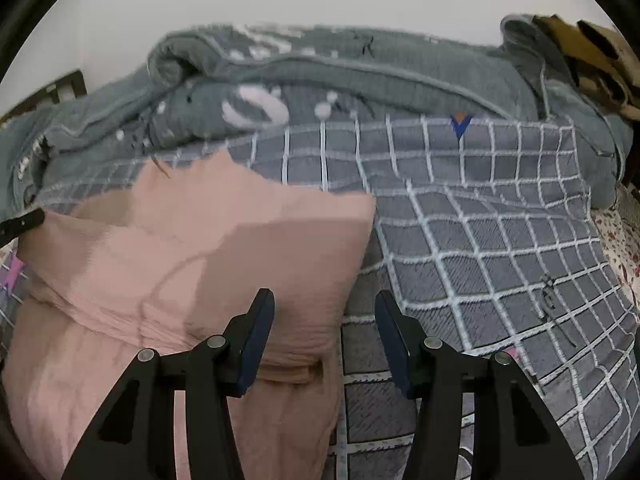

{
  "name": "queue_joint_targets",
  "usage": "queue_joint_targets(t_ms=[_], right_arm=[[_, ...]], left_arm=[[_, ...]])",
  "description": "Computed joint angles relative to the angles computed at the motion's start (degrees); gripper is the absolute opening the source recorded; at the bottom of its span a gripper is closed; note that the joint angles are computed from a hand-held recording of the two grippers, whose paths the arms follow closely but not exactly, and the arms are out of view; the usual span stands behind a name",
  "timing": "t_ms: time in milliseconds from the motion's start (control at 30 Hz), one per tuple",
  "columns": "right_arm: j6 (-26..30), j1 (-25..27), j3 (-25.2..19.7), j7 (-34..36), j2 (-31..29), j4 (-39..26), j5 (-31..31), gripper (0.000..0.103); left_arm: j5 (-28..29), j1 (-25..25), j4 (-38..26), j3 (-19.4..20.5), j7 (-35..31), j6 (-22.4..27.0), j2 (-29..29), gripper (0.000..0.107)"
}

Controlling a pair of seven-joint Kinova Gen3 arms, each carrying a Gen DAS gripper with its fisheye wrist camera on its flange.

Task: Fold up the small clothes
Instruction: 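Open the right tool and lift both tools away from the folded sweater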

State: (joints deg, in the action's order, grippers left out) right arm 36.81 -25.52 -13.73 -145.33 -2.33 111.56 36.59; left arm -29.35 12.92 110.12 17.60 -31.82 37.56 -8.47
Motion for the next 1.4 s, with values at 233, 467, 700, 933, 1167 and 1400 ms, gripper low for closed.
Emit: queue_joint_targets(t_ms=[233,467,700,933,1167,1400], right_arm=[[3.5,-1.7,0.0,-1.6,0.2,-1.0,1.3,0.051],[4.3,-0.8,-3.0,2.5,-8.7,1.8,-3.7,0.053],[12.7,4.6,-13.7,-2.2,-18.2,1.7,-2.6,0.083],[18.5,8.1,-18.2,0.4,-28.8,1.0,-8.1,0.086],[21.9,4.9,-13.0,7.4,-39.0,0.8,-18.8,0.086],[29.3,6.7,-13.6,12.6,-46.9,-2.8,-26.2,0.086]], left_arm=[[6.5,0.3,2.0,-1.5,-3.3,1.0,-2.1,0.051],[4.9,-1.9,1.2,5.1,1.4,8.4,-7.6,0.056],[4.6,-4.4,-2.2,14.5,5.0,17.8,-14.2,0.056],[8.7,-8.6,-7.9,22.0,4.1,26.5,-20.4,0.056],[14.1,-12.4,-14.3,27.3,-0.9,33.1,-26.6,0.056],[21.1,-14.7,-20.7,28.1,-4.6,39.4,-32.4,0.056]])
